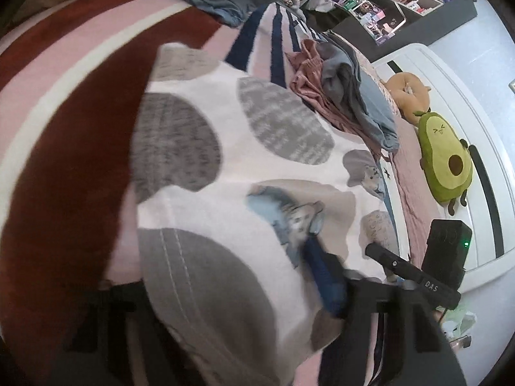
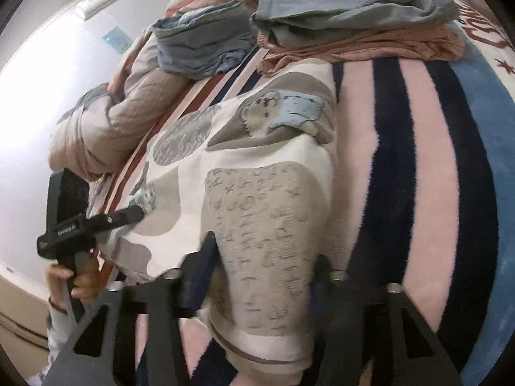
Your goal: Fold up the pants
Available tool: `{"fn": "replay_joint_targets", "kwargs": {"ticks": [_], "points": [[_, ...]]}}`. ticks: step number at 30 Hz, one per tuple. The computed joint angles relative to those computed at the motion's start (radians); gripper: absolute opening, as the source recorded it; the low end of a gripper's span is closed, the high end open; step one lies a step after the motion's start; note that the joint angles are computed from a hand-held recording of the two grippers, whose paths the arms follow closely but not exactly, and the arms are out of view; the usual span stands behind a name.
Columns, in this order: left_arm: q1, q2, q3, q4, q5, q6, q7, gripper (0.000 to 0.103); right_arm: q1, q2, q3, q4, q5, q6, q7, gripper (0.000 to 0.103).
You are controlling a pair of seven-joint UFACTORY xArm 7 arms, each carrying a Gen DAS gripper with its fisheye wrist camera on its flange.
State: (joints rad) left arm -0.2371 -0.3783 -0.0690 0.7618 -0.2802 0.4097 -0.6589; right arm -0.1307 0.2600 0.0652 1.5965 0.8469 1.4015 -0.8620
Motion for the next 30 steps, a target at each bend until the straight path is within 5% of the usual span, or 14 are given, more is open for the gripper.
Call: {"fn": "replay_joint_targets", "kwargs": {"ticks": [3,9,12,14,16,22,25,28,30], "points": [[0.009,0.023,-0.021,0.033,0.027,-0.003,-0.023,0.025,-0.007,0.005,0.002,0.013,0.019,0.015,0.004,0.026],[-0.047,-0.044,-0.033,0.041,0.044,0.003,0.01,0.021,-0.063,0.044,-0.01,0.139,0.011,0.216,0.023,0.024],[-0.029,-0.038,-0.047,0.05,0.07,0.054,-0.007,0.032,-0.08,0.049,-0.012,0.163,-0.005,0.248,0.008,0.029],[-0.038,-0.032,-0.023,0.038,0.042,0.048,0.011,0.051,-0.082,0.055,-0.012,0.168,-0.01,0.24,0.014,0.039],[-0.014,-0.024,-0.019,0.028,0.049,0.04,-0.001,0.057,-0.082,0.061,-0.012,0.165,-0.014,0.222,0.021,0.053],[0.015,0.021,0.004,0.019,0.028,0.023,-0.019,0.059,-0.086,0.12,0.003,0.185,0.008,0.186,0.086,0.058],[0.066,0.043,-0.054,0.067,0.142,0.089,-0.08,0.053,-0.092,0.147,0.021,0.192,0.025,0.192,0.108,0.058],[0.07,0.054,-0.071,0.09,0.19,0.113,-0.118,0.034,-0.092,0.147,0.033,0.178,0.041,0.177,0.106,0.057],[0.077,0.054,-0.09,0.106,0.237,0.132,-0.145,0.025,-0.087,0.14,0.039,0.165,0.046,0.172,0.099,0.049]]}}
